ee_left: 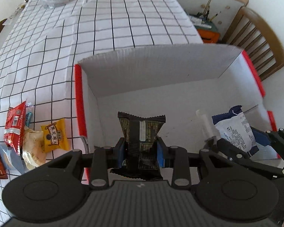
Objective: Organize snacks
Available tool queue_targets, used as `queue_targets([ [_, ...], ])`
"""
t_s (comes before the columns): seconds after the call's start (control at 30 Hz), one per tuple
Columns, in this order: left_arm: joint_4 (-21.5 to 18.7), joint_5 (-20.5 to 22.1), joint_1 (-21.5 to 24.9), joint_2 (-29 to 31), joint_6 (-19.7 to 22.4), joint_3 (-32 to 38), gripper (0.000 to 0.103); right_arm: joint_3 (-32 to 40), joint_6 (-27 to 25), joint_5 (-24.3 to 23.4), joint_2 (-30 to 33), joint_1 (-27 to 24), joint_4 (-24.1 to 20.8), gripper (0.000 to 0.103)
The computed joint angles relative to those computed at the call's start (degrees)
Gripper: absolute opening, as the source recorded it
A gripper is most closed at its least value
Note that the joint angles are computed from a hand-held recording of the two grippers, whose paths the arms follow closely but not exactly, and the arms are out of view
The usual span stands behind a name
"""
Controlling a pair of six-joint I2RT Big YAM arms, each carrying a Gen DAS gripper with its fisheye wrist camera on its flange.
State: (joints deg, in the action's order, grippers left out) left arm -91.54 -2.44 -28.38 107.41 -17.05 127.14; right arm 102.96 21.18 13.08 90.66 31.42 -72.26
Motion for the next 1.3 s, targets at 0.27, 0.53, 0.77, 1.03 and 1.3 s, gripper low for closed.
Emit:
queue_targets([
  [0.27,-1.0,-2.0,-0.8,1.7,0.3,0.8,0.034,0.1,-2.4,-0.6,1.7,-0.1,-1.3,0.050],
  [0.53,-0.3,-3.5,-1.2,1.2,1.3,0.0,0.034,0.0,-3.0,-1.0,1.5,-0.1,-0.9,0.050],
  [0.77,3.0,-4.0,-1.4,-2.0,0.8,-3.9,0.050,-2.2,-2.4,-1.8,-1.3,-0.3,1.4,0.052],
  [1.03,9.0,-3.8,-1.3,-8.6,-0.1,-10.0,0.055,-4.1,-1.4,-2.4,-6.4,0.4,5.5,0.062],
  [1.3,15.7,-4.7,-1.0,-16.2,0.0,-16.3,0.063,-3.9,-1.2,-0.8,-9.5,2.9,7.9,0.083],
])
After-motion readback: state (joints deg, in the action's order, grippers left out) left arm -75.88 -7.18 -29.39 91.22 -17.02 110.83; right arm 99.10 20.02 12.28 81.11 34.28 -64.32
